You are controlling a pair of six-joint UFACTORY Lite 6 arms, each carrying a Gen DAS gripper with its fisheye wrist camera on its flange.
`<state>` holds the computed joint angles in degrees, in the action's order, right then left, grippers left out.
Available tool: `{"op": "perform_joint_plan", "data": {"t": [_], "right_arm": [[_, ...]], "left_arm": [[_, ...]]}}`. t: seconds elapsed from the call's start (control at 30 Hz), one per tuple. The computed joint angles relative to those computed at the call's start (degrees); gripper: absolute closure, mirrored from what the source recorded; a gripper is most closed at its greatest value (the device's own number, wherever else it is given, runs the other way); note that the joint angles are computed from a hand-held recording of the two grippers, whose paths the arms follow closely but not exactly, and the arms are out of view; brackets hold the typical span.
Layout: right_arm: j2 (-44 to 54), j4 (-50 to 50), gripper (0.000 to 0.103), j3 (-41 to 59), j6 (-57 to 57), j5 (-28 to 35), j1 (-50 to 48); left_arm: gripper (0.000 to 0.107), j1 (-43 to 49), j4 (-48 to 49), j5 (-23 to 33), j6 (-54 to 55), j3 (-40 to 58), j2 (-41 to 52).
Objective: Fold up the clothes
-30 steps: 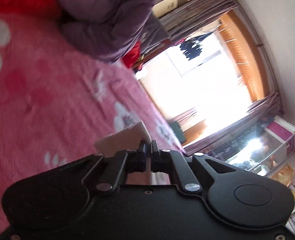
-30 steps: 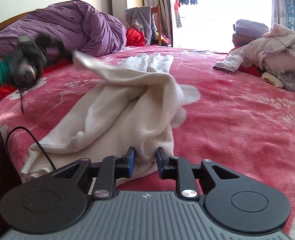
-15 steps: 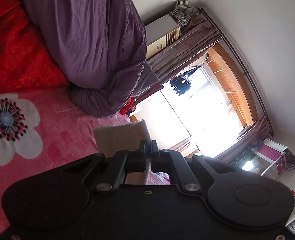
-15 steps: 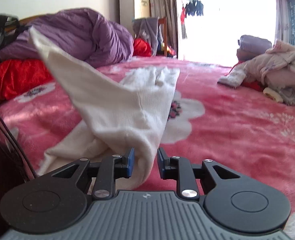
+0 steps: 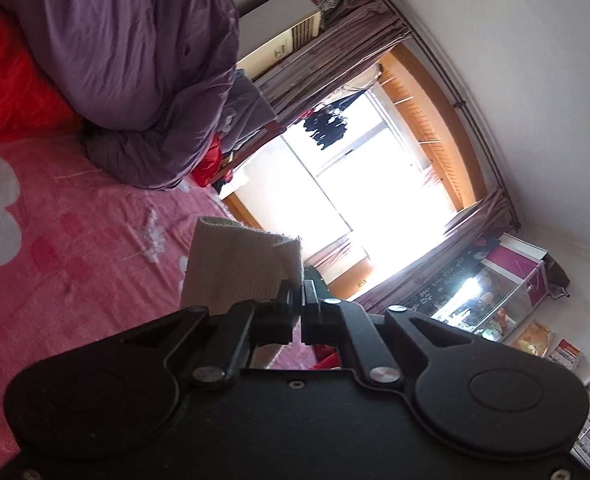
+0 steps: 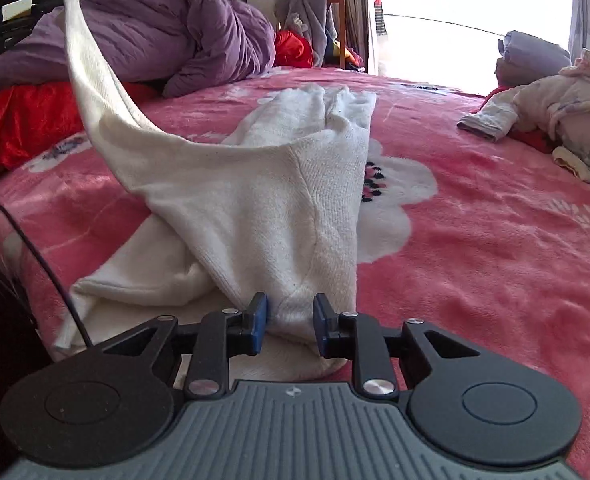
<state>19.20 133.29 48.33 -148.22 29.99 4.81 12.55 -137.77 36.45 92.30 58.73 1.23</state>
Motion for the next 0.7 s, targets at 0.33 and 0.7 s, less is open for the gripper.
{"op": "perform_joint_plan", "data": {"t": [0.33,0.7], "right_arm": [[5.3,-2.4,0.076,4.8,4.8,4.9,-1.2],[8.3,-9.4,0.074,7.1,10.9,13.5,-6.6]], "left_arm": [[0.106,-9.7,-11.2,-4.5,7.6,6.6,-2.0],[0.106,-20.9,-17.0,-11.1,8.8,32.4,15.4]]}}
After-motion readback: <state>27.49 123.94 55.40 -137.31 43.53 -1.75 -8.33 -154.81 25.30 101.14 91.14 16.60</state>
